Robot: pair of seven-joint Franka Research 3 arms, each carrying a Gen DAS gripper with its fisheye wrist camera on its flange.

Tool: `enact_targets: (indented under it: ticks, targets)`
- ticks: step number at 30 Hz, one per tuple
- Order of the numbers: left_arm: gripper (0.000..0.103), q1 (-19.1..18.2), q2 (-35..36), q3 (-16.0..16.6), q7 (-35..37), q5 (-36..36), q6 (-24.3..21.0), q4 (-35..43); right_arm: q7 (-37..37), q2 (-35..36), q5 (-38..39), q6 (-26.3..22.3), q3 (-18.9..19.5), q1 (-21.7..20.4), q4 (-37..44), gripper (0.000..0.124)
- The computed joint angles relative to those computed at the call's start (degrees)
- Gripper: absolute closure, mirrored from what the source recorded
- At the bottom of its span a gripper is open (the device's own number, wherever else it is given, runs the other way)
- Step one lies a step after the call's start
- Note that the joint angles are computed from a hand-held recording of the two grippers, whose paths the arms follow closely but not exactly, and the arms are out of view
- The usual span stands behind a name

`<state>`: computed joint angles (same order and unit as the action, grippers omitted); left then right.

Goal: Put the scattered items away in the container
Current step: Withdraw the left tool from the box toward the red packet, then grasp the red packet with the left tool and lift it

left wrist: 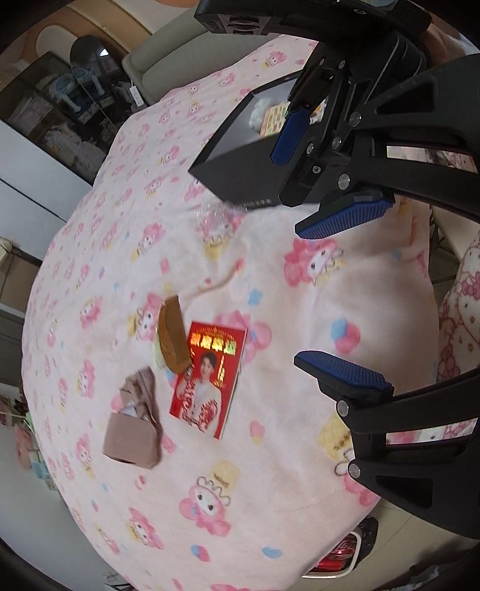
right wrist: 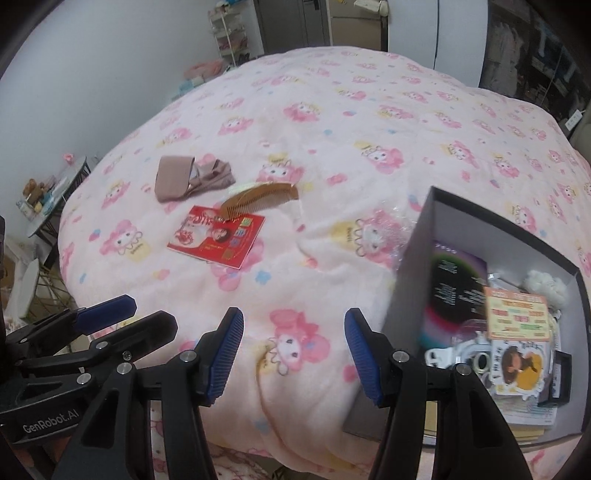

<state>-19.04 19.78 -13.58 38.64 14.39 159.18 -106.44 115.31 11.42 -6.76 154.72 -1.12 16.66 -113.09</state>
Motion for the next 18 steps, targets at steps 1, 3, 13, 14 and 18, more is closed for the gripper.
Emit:
enact_targets:
  ticks: [1, 3, 13, 14, 18]
  targets:
    - [0.039, 0.52, 0.08, -0.19, 0.35, -0.64, 0.2, -0.32, -0.29, 0.79, 0.6, -0.42, 0.23, -0.07, 0.82, 0.069]
    - [0.039, 1.3, 0.16, -0.33, 0.76, -1.63, 0.78, -0.93, -1.56, 2.53, 2.75, -1.02, 0.81, -0.38, 2.56, 0.069]
    - [0.039, 2.5, 3.98, 4.98, -6.04, 0.27, 3.24, -0.86, -5.28, 12.41, 9.1, -6.8, 0.32, 0.52, 14.81, 0.067]
    - [0.039, 2.83, 4.39, 5.31, -6.93, 0.61, 4.44, -1.15, -4.63, 13.57, 8.07, -7.82, -0.34, 1.14, 16.41, 0.067]
    - [0.039, 5.35, 7.06, 4.44, -6.25, -0.09, 5.45, 0.54, -5.18, 17.93, 6.98, -11.65, -0.78, 1.58, 22.46, 0.067]
